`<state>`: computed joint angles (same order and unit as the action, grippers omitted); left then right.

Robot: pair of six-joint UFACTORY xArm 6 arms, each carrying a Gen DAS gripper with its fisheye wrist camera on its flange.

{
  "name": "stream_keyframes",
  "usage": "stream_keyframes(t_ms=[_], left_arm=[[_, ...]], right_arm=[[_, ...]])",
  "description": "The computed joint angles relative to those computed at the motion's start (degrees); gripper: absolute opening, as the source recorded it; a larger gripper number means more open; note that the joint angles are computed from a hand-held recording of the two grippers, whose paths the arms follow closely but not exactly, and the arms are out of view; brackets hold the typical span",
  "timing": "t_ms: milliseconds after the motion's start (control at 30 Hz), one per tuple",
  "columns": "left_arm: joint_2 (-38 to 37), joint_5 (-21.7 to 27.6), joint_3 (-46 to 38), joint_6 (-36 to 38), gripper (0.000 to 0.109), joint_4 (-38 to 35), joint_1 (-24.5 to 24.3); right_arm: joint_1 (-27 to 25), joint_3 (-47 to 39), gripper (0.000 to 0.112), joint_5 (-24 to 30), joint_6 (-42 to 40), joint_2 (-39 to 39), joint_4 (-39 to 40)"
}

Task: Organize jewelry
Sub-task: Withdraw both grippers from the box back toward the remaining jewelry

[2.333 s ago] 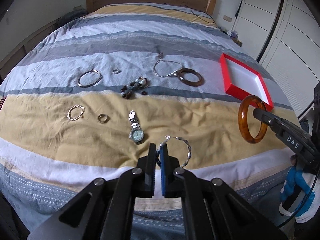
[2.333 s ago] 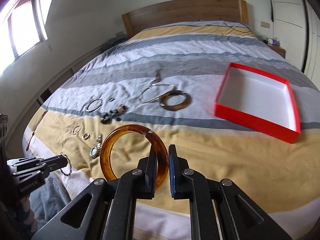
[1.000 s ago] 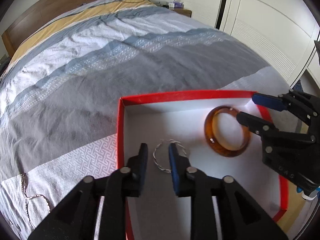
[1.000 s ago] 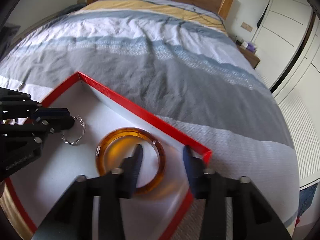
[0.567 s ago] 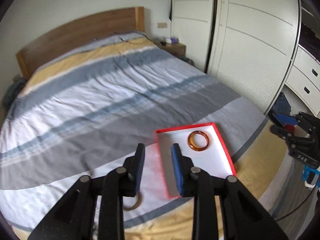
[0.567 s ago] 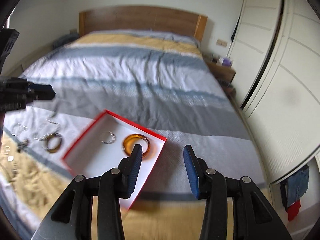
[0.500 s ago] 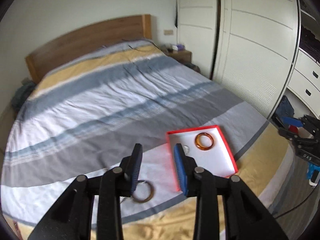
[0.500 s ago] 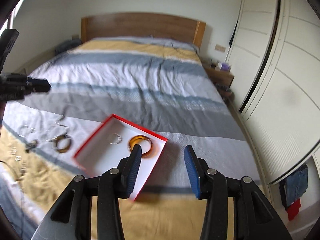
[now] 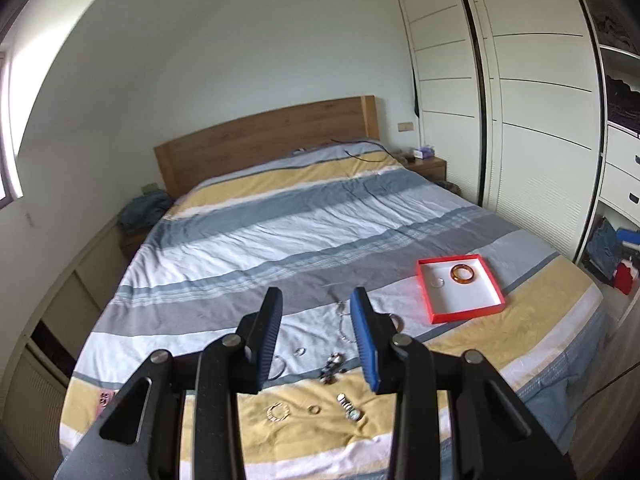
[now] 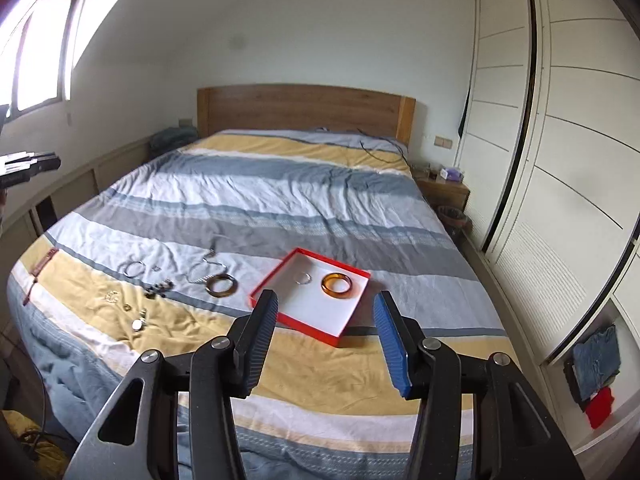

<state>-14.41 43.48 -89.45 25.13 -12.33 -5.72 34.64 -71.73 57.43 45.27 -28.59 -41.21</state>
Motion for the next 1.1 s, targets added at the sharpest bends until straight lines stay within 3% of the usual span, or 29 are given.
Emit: stream_keyframes(t_ms=[133, 233, 400, 767, 967, 1100], left_arm=[[-8.2, -0.4, 7.7, 4.0, 0.035, -3.3, 4.6], [-13.2, -0.9, 12.8, 5.3, 0.046, -5.0, 8.0], [-17.1, -0.1, 16.8, 7.9, 0.047, -8.9, 13.4], [-23.2, -4.7, 28.6, 5.3, 0.047, -10.1, 23.6], [-21.9, -4.5, 31.1, 3.4, 0.047, -8.8, 24.8], [-18.9, -5.3, 31.1, 0.7, 0.047, -5.8, 22.5]], right_arm=[[6.6, -0.6, 0.054, 2.8, 4.4, -1.4, -4.8], [10.2, -1.6, 0.056, 3.6, 6.4, -0.8, -7.2], [13.3, -2.6, 0.058, 2.3, 8.7, 1.0, -8.6], [12.0, 0.1, 0.058, -6.1, 9.6, 3.9, -3.6], [8.7, 1.5, 0.058, -10.0, 7.9, 6.4, 2.0], [6.2, 1.3, 0.058, -13.0, 5.3, 9.9, 6.9]])
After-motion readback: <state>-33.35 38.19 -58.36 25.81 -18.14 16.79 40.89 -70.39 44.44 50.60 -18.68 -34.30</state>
